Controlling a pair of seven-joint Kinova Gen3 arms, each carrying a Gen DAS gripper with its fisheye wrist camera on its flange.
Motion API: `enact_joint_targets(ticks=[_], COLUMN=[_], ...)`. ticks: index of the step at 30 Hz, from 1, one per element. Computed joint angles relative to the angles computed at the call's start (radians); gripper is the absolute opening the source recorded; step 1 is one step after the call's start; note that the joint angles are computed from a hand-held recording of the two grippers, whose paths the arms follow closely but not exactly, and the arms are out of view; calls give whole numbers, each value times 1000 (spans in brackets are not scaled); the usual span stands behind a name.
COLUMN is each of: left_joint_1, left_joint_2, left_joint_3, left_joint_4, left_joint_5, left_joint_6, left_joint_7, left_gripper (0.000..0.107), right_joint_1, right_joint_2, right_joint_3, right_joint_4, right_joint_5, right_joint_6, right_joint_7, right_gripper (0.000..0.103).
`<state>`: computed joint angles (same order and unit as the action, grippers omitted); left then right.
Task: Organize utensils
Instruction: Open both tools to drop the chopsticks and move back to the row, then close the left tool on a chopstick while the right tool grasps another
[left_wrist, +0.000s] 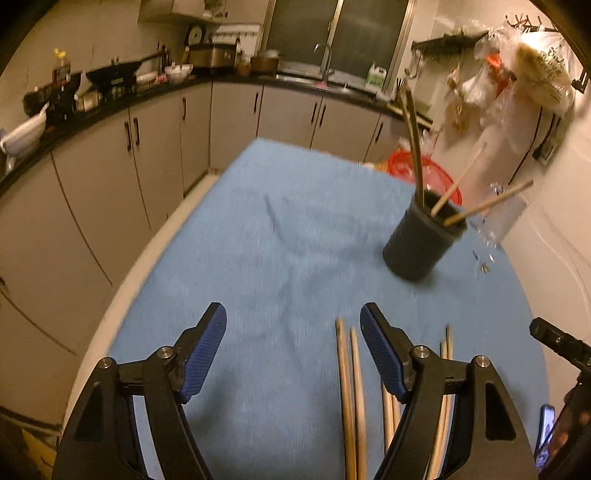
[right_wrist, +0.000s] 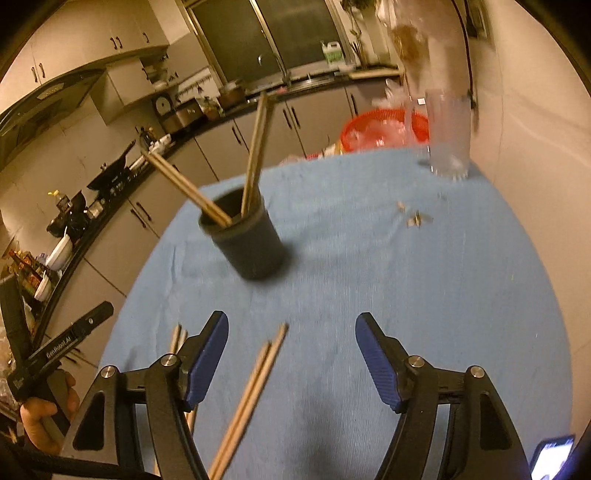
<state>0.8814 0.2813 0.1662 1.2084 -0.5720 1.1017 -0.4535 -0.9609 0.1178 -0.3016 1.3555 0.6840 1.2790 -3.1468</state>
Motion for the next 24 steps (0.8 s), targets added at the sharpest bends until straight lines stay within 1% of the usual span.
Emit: enact_joint_targets(ticks=[2,5,8,12,19,21,22,23,24], left_joint_1=[-10,-7,-15,-38,-58,-60,-63,-70,-82], left_joint_2=[-2,18,27,67,138,170,184,201,224], left_joint_3=[7,10,10,7,-19,-25,-27,-27,-23], left_joint_4=[17,-2,-10,-68,-177,-227,-250,-277,-311], left_joint_5=[31,47,81,149,231,249,263,282,310], left_joint_6=[-9,11,11,48,124,159,175,193,215], left_joint_7=[-1,-16,-36,-86,-160,-189,-205,-225,-252], left_gripper=[74,74,74,74,74,72,71,68,62], right_joint_1=[1,6,3,-1,8,10,13,19,24], right_joint_2=[0,3,8,18,37,45,49,56,61], right_joint_3=[-2,-3,-2,3,19,24,27,31,34], right_joint_4=[18,34,37,27,14,6,1,-8,-12], right_joint_5=[-19,-46,-51,-59,-98,-110,-120,-136,-149], right_joint_6=[-13,-29,-31,-26,-36,-31,-29,-28,-31], right_joint_7=[-11,-16,-19,-16,18,34,47,67,83], right_gripper=[76,76,76,76,75,66,59,53,52])
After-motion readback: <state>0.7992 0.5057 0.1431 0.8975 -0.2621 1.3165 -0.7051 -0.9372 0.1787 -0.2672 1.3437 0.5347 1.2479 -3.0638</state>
